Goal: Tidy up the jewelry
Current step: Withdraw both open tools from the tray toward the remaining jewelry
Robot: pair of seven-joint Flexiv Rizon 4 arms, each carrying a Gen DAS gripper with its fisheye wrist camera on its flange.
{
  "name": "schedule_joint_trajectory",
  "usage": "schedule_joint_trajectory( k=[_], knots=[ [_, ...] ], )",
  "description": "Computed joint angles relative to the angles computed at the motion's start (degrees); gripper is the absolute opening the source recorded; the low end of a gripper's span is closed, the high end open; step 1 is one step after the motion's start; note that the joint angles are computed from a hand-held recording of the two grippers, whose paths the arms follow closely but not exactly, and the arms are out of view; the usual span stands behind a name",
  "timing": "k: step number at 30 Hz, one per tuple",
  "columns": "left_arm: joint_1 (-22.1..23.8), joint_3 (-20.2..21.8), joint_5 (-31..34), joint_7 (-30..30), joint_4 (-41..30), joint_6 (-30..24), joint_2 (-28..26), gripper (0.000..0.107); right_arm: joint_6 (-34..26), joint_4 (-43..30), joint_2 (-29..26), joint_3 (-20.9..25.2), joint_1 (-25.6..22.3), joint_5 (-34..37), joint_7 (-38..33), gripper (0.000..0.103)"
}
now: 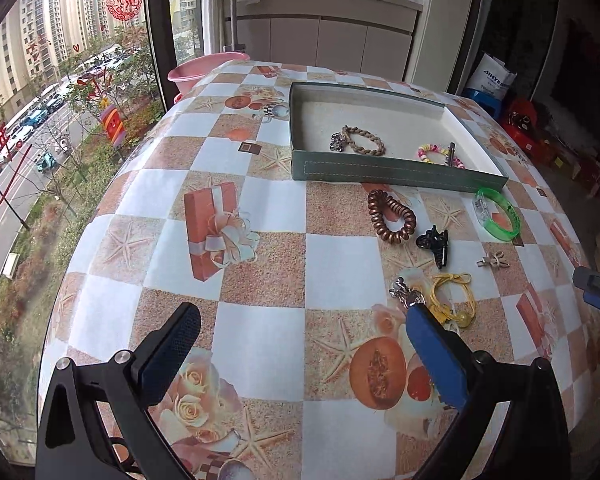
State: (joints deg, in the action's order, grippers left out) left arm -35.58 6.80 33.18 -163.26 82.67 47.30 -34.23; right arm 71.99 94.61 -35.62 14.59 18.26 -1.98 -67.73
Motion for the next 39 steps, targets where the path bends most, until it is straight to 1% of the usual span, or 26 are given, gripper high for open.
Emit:
schedule_joint_trajectory(
  k=[3, 6, 10, 13, 16, 19, 22, 26, 31, 36, 39],
  knots=[
    [-0.4, 0.0, 0.24, -0.21, 0.43, -0.6, -0.03, 0.103, -0.12, 1.63, 0.69, -0.44, 0.34, -0.52, -0.14, 0.103],
    [-0.41, -0.37, 0.11, 0.39, 0.29, -1.45, -0.32, 0.103, 0.16, 3.23, 1.31, -1.84, 1.69, -2.19, 0.49, 0.103],
    [-1.14, -0.16, 0.59, 0.82, -0.89, -3.85, -0.87, 0.103, -0.08, 3.8, 1.24, -2.31, 2.45, -3.74, 0.93, 0.103],
    [-0.31, -0.74, -0.14, 1.11, -0.61, -2.86, -0.98, 0.103, -0.02, 4.01, 1.21, -2.67, 3.04, -4.88, 1.03, 0.103],
    [0.93, -1.37, -1.65, 2.13, -0.27, -0.71, -1.25, 0.103, 0.1, 3.95, 1.16, -3.14, 3.66, -5.91, 1.38, 0.103],
    [0.99, -1.02, -2.2, 3.24, -1.22, 0.02, -1.82, 0.103, 0.29, 3.58, 0.99, -3.6, 4.17, -6.69, 2.19, 0.103],
    [1.25, -0.63, -2.73, 4.69, -2.8, 0.3, -2.57, 0.103, -0.57, 2.24, 0.41, -3.82, 4.41, -7.26, 2.8, 0.103],
    [2.53, -0.17, -4.32, 6.26, -4.79, 0.75, -3.6, 0.103, -1.25, 0.23, -0.36, -6.65, 6.11, -9.47, 6.04, 0.103],
    [3.06, 1.16, -4.78, 8.59, -9.5, -1.66, -6.13, 0.103, -3.54, -4.05, -2.67, -6.99, 5.8, -10.63, 7.21, 0.103],
    [4.72, 0.78, -7.04, 10.85, -12.01, -0.61, -8.75, 0.103, -5.88, -7.75, -5.28, -7.25, 5.83, -10.97, 8.46, 0.103],
    [4.95, 0.99, -8.43, 12.86, -14.76, -2.45, -10.88, 0.103, -8.04, -11.19, -7.46, -6.74, 5.45, -10.53, 8.14, 0.102]
  ],
)
